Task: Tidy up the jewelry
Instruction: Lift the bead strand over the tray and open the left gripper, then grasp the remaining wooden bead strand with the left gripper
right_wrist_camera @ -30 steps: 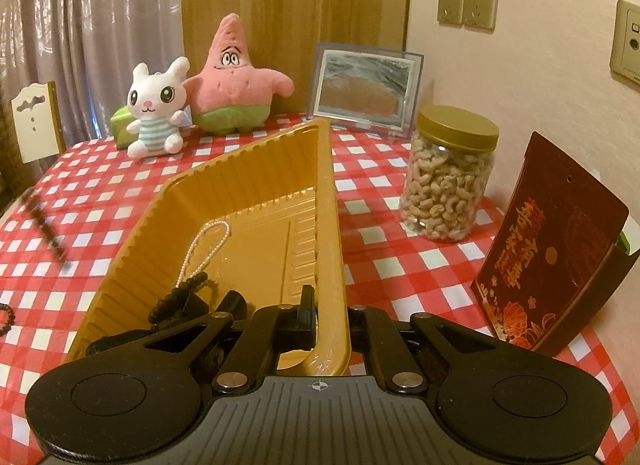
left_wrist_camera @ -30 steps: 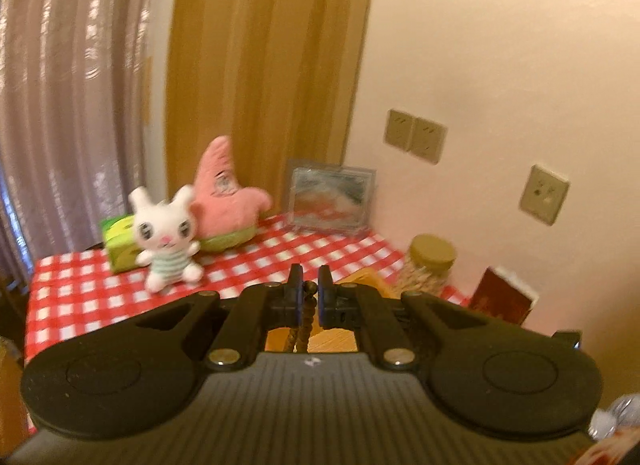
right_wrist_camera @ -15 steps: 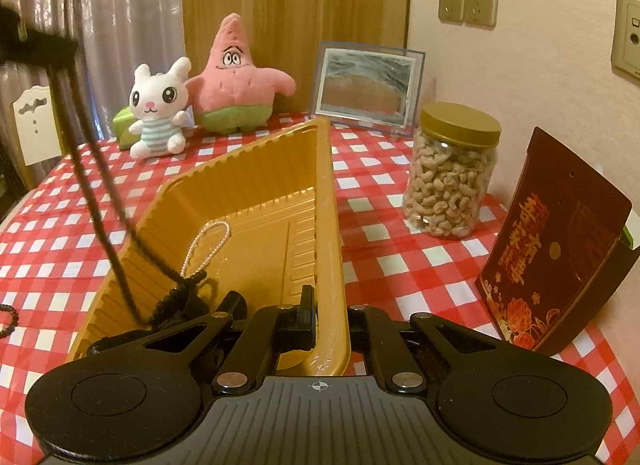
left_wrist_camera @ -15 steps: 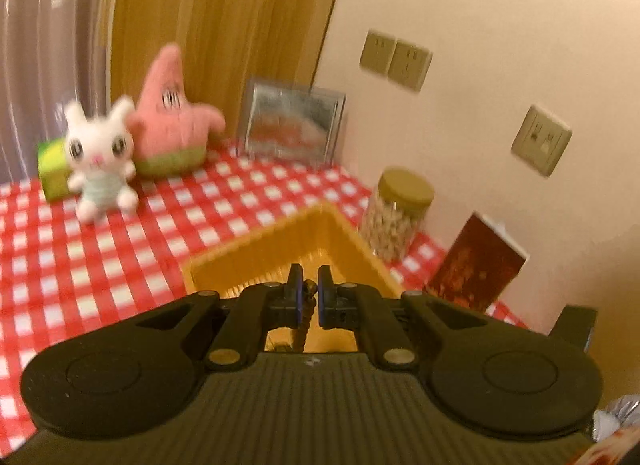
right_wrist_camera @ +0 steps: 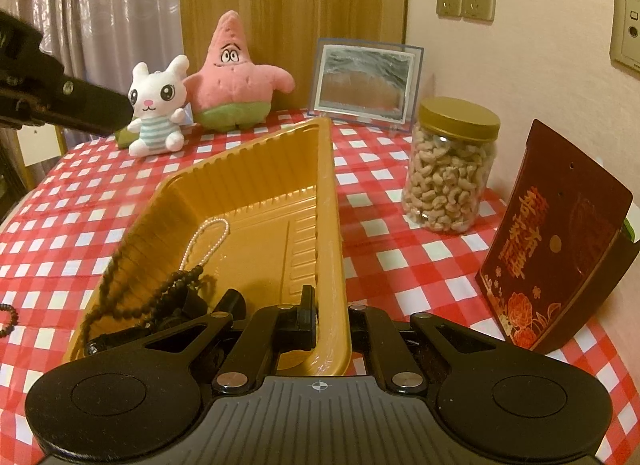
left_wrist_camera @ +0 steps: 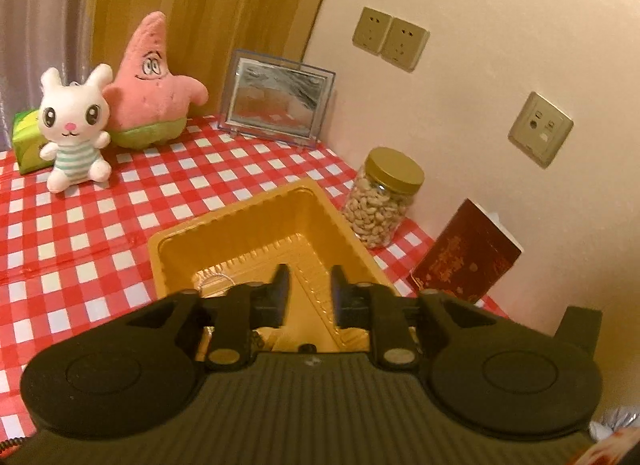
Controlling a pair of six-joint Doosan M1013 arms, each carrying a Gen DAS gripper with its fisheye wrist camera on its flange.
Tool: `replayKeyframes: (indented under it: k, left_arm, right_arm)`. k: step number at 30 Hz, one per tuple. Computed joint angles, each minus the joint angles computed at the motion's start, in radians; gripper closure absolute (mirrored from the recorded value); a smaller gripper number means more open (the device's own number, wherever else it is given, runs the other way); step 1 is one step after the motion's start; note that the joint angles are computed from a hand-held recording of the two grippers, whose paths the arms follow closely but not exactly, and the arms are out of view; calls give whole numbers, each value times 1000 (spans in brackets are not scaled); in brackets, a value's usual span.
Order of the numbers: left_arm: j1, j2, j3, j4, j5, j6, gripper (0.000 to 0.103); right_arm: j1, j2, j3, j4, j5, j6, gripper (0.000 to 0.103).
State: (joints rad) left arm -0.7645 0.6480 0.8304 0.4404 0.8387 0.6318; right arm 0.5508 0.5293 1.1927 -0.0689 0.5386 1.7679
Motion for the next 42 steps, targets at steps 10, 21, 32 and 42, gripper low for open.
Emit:
replayKeyframes:
  k: [10,21,32,42]
  left_arm:
    - [-6,-37,54,78,59,-99,81]
    - [-25,-121,202,193,201,-295,73]
    - [-68,-269,454,264,460,-560,62]
    - [-101,-323,584,193,530,-650,55]
  right_arm:
    - [0,0,0,4,2,-6,99]
    - [2,0,-2,3,3,-13,99]
    - [1,3,-6,0,7,-16,99]
    - [1,2,-1,-9,6,-20,99]
